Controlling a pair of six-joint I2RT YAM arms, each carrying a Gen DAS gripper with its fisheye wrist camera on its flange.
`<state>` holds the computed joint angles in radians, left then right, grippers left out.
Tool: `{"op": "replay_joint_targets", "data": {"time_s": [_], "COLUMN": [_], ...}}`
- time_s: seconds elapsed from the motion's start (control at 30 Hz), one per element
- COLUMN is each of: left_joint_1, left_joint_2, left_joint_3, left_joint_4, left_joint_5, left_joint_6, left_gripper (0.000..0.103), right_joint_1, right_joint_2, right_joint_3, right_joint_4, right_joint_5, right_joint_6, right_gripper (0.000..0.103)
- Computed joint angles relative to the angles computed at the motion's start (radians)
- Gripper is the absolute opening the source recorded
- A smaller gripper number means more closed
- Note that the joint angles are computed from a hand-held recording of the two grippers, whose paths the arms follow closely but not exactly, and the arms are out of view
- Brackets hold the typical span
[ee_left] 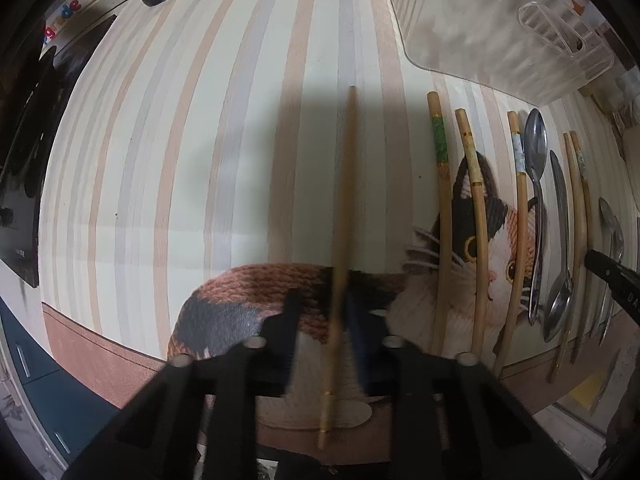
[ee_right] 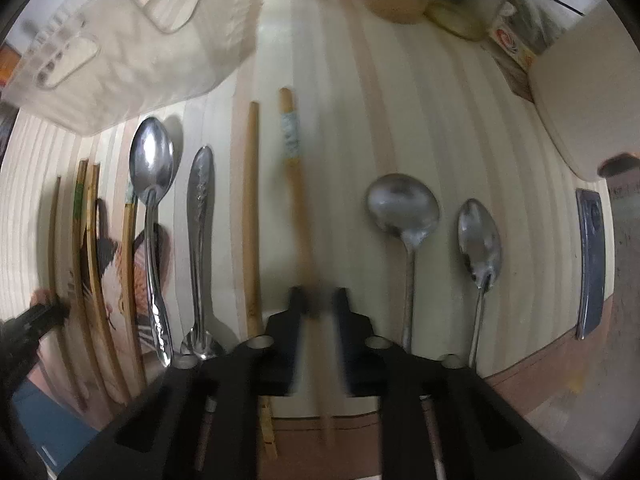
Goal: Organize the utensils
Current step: 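Grasp a plain wooden chopstick with the left tool while the right tool grasps a labeled chopstick, then lift both held chopsticks and carry them over the clear plastic basket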
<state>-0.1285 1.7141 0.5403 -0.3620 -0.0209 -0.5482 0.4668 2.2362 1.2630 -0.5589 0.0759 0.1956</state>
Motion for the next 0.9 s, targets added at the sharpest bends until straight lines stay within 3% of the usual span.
{"op": "replay_joint_targets", "data": {"time_s": [0.07,0.3,0.47,0.67,0.9], "left_joint_1": [0.003,0.003,-0.043,0.026,0.008], "left_joint_2": [-0.003,-0.018,-0.023,0.031,0.017], "left_joint_3": [0.015,-0.022,-0.029,0.009,-0.022], "left_joint_4": [-0.019,0.000,-0.004,0.011,0.032], "left_joint_5": [0.007,0.018,0.024,0.012,-0.031], "left_joint_6": [-0.007,-0.018,-0.065,0.011,0.004], "left_gripper": [0.005,0.005,0.007,0.007,0.005], "right_joint_1": [0.011,0.018,0.008,-0.008,0.018], "right_joint_2": [-0.004,-0.077,-0.087,-0.037,-0.078], "right_joint_3": [0.001,-0.128,-0.133,-0.053,-0.114], "right_joint_4": [-0.039,-0.060,-0.085,-0.111,-0.074], "right_joint_5": [-0.005,-0.041,-0.042,-0.040,-0.022], "right_joint_6": [0.016,0.021,0.032,0.016,0.035], "right_gripper": [0.007,0.007,0.008,0.009,0.007]}}
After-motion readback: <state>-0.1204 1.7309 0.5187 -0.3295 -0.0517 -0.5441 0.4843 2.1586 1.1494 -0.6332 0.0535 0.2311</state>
